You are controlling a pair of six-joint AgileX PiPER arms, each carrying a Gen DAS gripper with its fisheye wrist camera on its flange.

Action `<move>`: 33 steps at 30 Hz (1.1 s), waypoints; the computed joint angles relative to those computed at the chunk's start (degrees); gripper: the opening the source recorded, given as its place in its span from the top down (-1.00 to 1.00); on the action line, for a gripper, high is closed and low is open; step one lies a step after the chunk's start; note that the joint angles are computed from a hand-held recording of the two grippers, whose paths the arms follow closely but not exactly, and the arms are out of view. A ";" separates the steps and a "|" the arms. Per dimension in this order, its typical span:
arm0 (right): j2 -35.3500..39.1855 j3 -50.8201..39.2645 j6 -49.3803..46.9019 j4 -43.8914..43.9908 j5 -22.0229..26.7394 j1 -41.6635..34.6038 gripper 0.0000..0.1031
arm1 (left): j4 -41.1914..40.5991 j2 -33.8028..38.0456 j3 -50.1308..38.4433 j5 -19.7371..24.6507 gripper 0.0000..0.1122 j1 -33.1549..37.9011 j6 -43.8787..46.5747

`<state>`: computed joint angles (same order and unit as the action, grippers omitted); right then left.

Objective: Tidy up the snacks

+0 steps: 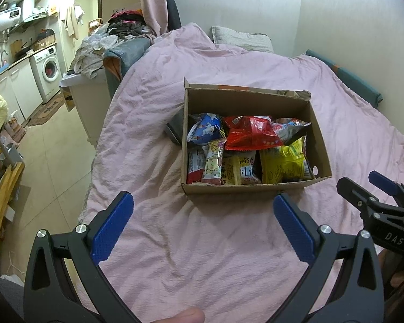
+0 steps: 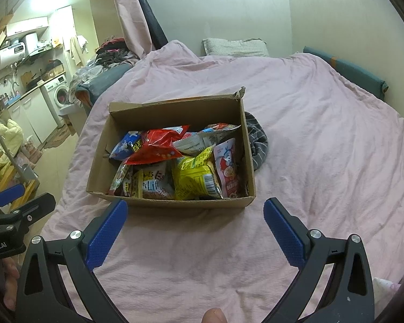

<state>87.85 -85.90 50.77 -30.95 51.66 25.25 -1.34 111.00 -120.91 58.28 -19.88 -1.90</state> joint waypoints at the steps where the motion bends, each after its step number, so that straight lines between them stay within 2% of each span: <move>1: -0.04 0.03 -0.05 0.07 -0.05 -0.03 -1.00 | -0.02 -0.07 0.23 -0.16 -0.83 0.04 0.05; 33: -0.03 0.03 -0.07 0.01 -0.10 -0.01 -1.00 | -0.26 -0.40 1.32 -0.52 -0.83 0.55 -0.56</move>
